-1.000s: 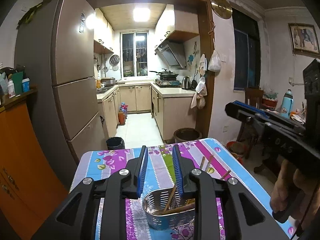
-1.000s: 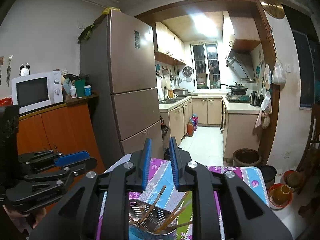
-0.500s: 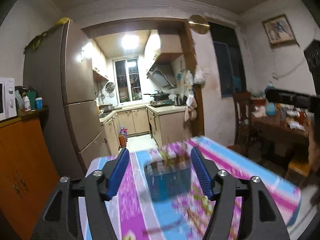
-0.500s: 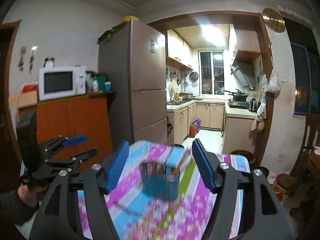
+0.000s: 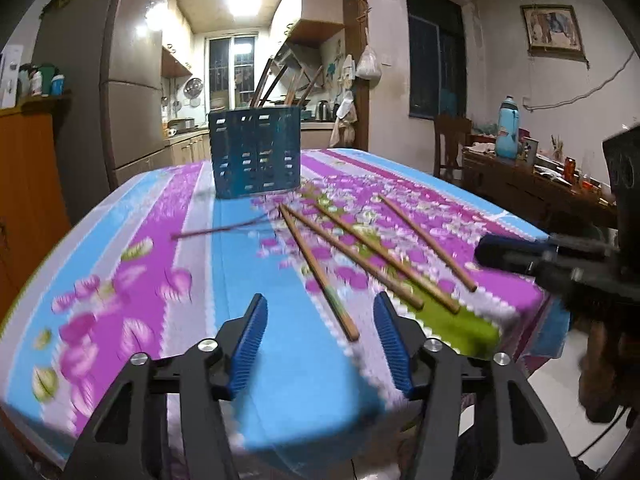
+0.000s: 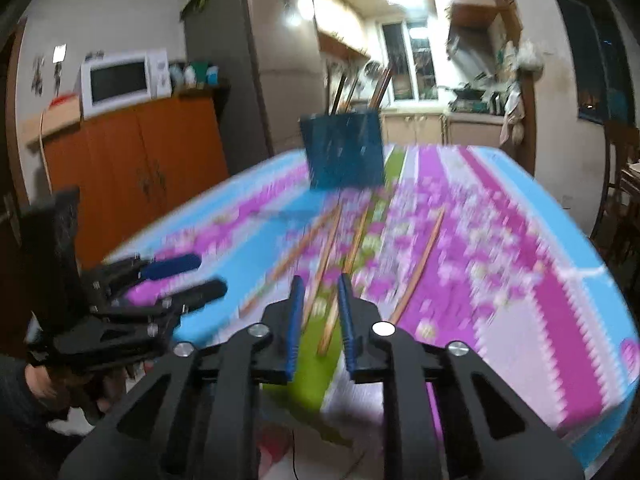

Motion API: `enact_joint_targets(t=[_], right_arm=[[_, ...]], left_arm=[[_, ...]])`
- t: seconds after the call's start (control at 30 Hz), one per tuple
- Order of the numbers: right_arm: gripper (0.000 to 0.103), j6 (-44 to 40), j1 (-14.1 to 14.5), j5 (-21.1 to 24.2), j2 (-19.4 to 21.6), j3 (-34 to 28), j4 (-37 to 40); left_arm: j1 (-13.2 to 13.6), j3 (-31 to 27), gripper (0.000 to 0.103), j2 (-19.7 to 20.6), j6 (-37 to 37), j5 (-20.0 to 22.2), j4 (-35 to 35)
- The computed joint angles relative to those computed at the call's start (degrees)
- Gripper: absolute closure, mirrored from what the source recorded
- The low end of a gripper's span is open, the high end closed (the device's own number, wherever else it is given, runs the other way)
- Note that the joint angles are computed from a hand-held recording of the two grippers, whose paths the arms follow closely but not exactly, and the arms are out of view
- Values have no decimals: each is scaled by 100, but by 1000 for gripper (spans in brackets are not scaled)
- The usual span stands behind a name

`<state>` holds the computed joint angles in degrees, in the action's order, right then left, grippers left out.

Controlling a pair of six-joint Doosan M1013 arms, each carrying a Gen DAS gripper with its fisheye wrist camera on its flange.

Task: Organize utensils
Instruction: 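Move both open tools back down to the chopsticks on the tablecloth, then close the left tool on a chopstick while the right tool grasps another chopstick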

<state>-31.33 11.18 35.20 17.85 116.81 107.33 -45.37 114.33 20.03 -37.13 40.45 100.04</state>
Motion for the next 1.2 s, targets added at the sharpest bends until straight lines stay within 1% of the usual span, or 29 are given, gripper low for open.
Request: enact_joint_targets(t=[0.07,0.2,0.3,0.4,0.47,0.63,0.7,0.8,0.83,0.87,0.9,1.0,1.1,1.2], right_arm=[[89,6,7,8,76,12,3],[89,-360,51,-44,138,86,360],[89,-618,62,-73,166,141,582],[89,-779,109,-157,184,149,739],[89,-874,146,-240,191,151,839],[89,-1051,190,-288,188,177,1094],[89,-1128,203,-277,195,191,1210],[91,-1186,205,-249,211,194,1335],[92,-1175,204,-248,213,193,1370],[93,-1169,201,-242,216,193,1382],[94,-1194,201,-253,218,192,1413],[94,-1182,199,-273,220,173,1331],[94,-1083,184,-284,217,145,1158],[94,-1266,214,-332,211,157,1280]], left_arm=[[1,-12,54,76,-114,64,65],[-80,-18,55,169,-93,250,193],[-117,-59,56,215,49,324,157],[-123,-118,63,275,159,317,62],[-118,-153,70,309,213,329,2],[-118,-218,73,383,282,335,-32],[-124,-244,76,425,323,343,-49],[-175,-239,80,476,289,510,74],[-172,-229,83,484,239,508,123],[-172,-228,88,488,208,516,139],[-169,-230,90,494,181,534,132],[-152,-225,91,492,131,523,139],[-146,-230,91,509,61,603,117],[-149,-239,91,530,88,668,112]])
